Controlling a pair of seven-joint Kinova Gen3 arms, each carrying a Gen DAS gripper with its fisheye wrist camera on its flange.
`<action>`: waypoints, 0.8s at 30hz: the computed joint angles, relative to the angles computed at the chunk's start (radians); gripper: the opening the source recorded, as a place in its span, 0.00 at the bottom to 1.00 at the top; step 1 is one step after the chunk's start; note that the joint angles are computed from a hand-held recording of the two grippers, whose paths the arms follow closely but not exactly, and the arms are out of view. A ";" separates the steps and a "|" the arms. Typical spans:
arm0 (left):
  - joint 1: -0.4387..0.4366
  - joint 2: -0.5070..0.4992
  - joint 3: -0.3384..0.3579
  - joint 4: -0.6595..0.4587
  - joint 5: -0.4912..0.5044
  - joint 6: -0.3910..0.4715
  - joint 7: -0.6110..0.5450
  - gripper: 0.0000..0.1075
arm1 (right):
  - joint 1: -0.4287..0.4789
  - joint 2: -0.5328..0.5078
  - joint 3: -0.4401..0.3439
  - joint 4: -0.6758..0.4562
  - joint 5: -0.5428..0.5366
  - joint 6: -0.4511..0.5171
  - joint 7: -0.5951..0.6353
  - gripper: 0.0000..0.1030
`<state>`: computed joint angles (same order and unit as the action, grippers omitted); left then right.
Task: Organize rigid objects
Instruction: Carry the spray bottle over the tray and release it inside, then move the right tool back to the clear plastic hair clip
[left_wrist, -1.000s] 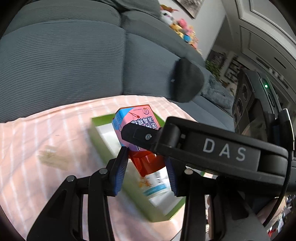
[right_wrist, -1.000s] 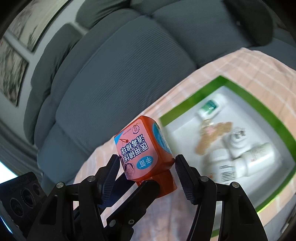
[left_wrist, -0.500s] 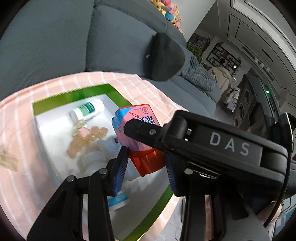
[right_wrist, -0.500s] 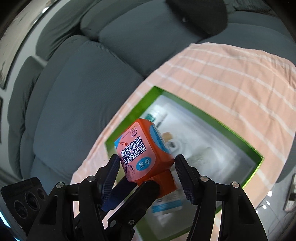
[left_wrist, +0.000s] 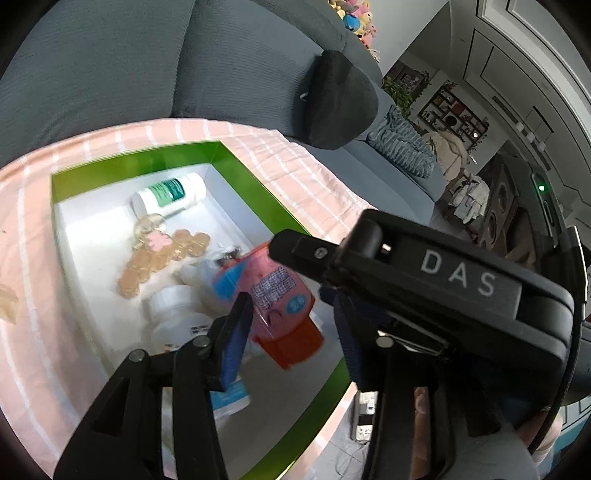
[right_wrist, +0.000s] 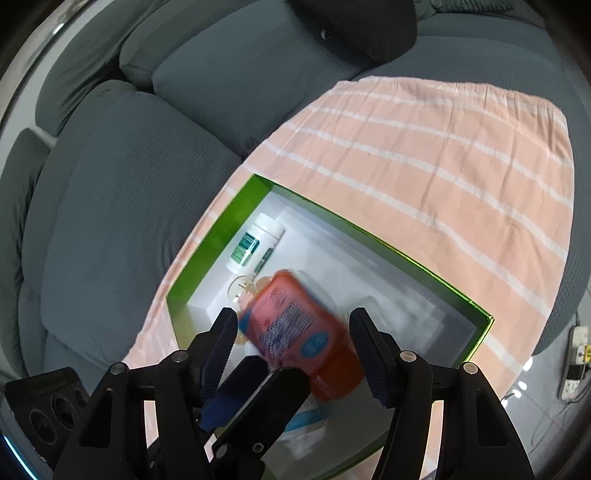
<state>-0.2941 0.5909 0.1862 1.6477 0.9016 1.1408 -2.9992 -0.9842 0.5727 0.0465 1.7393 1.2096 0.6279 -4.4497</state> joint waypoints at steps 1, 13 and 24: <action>-0.005 -0.006 0.000 0.005 0.005 -0.006 -0.010 0.54 | -0.002 0.000 -0.003 -0.006 -0.009 0.014 0.012 0.64; -0.114 -0.099 -0.059 0.069 0.119 -0.055 -0.139 0.82 | -0.057 0.015 -0.015 -0.096 -0.028 0.195 0.124 0.77; -0.234 -0.121 -0.140 0.091 0.182 -0.206 -0.174 0.91 | -0.060 0.044 -0.030 -0.187 0.000 0.211 0.248 0.86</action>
